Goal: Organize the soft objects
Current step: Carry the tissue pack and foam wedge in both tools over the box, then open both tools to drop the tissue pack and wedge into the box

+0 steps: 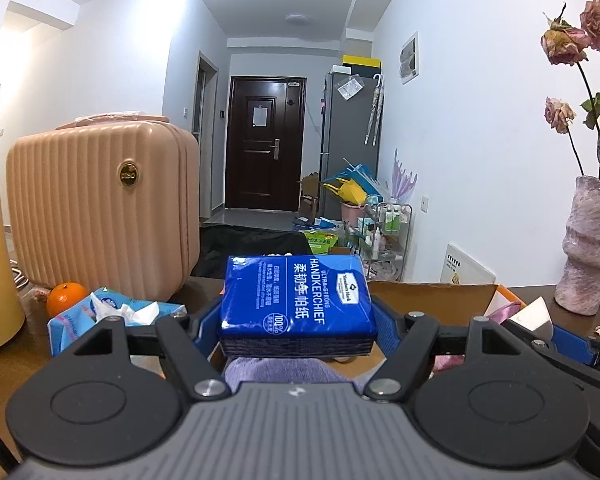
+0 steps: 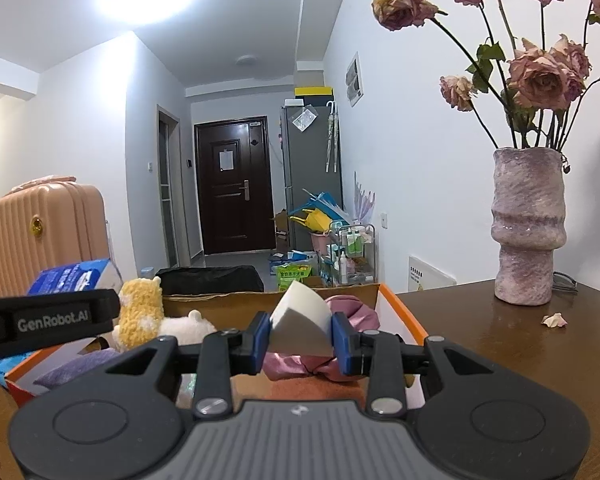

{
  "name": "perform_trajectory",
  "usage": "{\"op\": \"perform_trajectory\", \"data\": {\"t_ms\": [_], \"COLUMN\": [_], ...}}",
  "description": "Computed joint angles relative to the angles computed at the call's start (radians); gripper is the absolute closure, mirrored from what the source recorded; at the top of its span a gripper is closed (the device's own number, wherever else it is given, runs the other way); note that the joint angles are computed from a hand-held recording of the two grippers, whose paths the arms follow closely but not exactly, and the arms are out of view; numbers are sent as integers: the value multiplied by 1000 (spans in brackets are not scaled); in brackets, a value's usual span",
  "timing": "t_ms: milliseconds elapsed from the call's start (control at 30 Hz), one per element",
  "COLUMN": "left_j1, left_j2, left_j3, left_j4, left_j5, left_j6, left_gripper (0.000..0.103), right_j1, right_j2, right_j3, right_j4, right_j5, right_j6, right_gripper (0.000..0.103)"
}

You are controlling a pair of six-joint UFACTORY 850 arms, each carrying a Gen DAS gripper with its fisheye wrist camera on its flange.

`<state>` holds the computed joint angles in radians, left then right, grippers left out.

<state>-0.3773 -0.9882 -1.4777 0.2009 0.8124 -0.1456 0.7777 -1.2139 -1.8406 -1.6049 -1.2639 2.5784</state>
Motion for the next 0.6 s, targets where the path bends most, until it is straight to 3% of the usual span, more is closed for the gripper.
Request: {"op": "perform_trajectory", "data": {"t_ms": [600], "left_j1": [-3], "left_j2": [-71], "left_j3": [-125], "left_j4": [8], "left_j5": [-77], "left_j6": [-2], "left_gripper": [28], "right_j1": [-42], "right_j2": [-20], "right_j3": [-48], "right_j4": [-13], "right_j5": [91], "right_j6": [-44], "right_gripper": [67]}}
